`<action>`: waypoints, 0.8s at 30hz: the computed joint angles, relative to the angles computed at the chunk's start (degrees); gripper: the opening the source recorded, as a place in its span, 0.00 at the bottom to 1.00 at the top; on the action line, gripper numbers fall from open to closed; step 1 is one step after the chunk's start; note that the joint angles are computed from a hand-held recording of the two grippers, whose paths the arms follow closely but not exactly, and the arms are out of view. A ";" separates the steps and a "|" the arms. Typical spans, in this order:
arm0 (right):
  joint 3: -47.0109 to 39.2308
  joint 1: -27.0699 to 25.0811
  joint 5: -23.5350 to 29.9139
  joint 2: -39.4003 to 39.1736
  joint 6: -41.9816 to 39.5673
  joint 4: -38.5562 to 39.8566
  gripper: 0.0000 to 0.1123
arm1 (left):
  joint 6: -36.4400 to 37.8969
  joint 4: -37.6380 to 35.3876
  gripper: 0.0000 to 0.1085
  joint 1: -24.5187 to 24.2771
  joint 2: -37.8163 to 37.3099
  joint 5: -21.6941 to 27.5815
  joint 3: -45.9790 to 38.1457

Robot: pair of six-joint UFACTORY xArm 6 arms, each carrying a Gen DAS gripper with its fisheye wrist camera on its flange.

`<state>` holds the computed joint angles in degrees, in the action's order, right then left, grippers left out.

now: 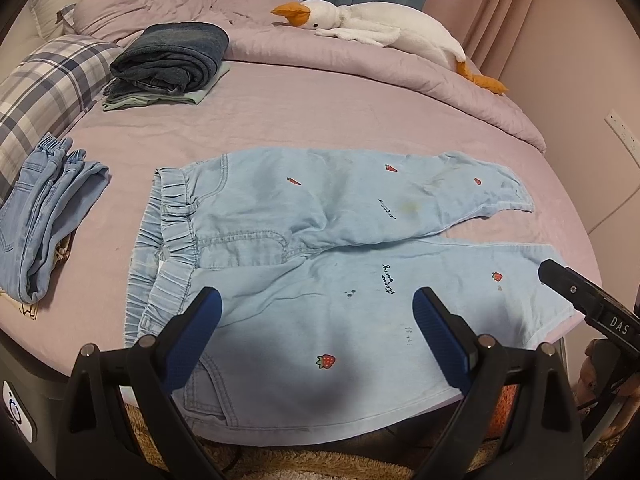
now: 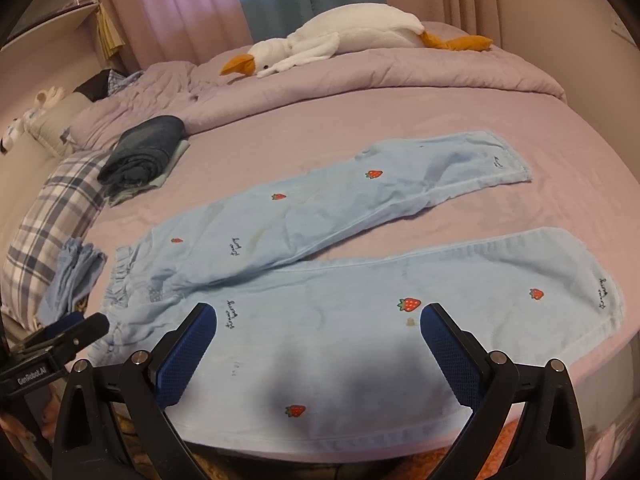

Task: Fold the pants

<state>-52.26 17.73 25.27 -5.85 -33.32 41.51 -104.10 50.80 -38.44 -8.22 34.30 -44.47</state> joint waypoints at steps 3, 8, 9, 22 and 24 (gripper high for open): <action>0.11 -0.18 -0.10 -0.04 -0.09 0.13 0.91 | 0.27 -0.51 0.88 -0.37 0.66 0.31 -0.68; 0.03 -0.43 0.08 0.02 0.30 0.00 0.91 | 0.82 -1.19 0.88 -0.63 1.08 0.61 -1.24; 0.05 -0.45 0.12 -0.01 0.29 0.08 0.91 | 0.77 -1.13 0.88 -0.64 1.09 0.62 -1.26; -0.04 -1.29 0.01 0.39 1.06 0.17 0.91 | 0.80 -1.82 0.88 -0.45 1.12 1.35 -1.17; -0.12 -1.64 0.05 0.55 1.35 0.15 0.91 | 0.51 -1.57 0.88 -0.11 1.20 1.50 -0.86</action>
<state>-52.38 16.09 25.33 -5.31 -31.97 41.66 -103.60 49.23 -38.55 -7.02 35.80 -45.32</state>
